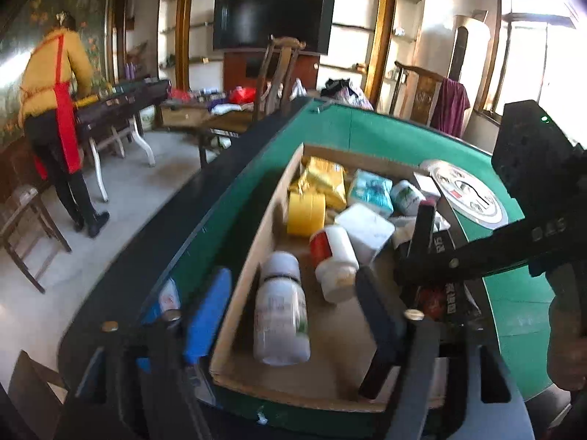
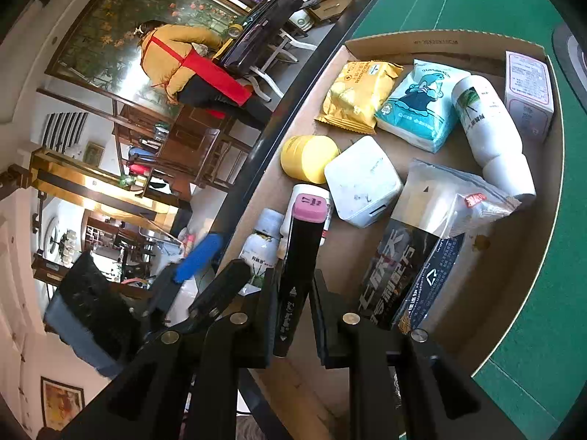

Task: Organize objects
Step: 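Carry the medicine bottle and marker into the box and open both tools, then move both tools back over the remaining items on the table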

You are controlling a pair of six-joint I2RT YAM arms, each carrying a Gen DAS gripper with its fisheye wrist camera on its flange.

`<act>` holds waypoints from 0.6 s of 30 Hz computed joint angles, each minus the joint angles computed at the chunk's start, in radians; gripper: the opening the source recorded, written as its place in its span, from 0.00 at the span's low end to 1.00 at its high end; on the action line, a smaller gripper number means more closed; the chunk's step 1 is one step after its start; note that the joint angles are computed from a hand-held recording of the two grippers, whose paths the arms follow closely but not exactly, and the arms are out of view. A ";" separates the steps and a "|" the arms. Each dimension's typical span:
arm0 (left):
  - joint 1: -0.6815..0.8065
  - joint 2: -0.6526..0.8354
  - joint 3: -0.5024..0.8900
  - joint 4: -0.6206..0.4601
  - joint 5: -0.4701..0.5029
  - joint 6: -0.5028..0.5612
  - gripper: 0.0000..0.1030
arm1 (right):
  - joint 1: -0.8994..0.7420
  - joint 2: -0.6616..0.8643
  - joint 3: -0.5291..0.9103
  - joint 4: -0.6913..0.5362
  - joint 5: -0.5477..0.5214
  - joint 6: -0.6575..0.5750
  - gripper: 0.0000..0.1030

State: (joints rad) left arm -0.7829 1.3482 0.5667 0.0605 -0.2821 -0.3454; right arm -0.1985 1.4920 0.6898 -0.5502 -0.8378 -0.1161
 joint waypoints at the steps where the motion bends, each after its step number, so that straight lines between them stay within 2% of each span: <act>1: -0.003 -0.010 -0.002 0.000 -0.008 -0.001 0.76 | 0.005 -0.008 -0.002 0.000 0.014 0.001 0.21; 5: 0.012 -0.075 -0.027 0.005 0.014 -0.021 0.82 | 0.047 -0.063 -0.020 0.008 0.098 0.024 0.23; 6: 0.018 -0.085 -0.030 0.001 0.019 -0.024 0.83 | 0.051 -0.079 -0.026 0.002 0.118 0.021 0.27; 8: 0.030 -0.106 -0.035 -0.010 0.030 -0.035 0.84 | 0.059 -0.111 -0.034 -0.002 0.136 0.025 0.42; 10: 0.042 -0.125 -0.037 -0.029 0.042 -0.049 0.84 | 0.061 -0.151 -0.044 0.005 0.149 0.032 0.61; 14: 0.041 -0.151 -0.033 -0.061 0.037 -0.069 0.85 | -0.002 -0.286 -0.047 -0.058 0.153 -0.010 0.69; 16: 0.032 -0.168 -0.025 -0.083 0.029 -0.079 0.86 | -0.047 -0.351 -0.048 -0.088 0.155 -0.032 0.82; 18: 0.007 -0.185 -0.015 -0.098 0.003 -0.087 0.86 | -0.142 -0.440 -0.055 -0.133 0.163 -0.083 0.89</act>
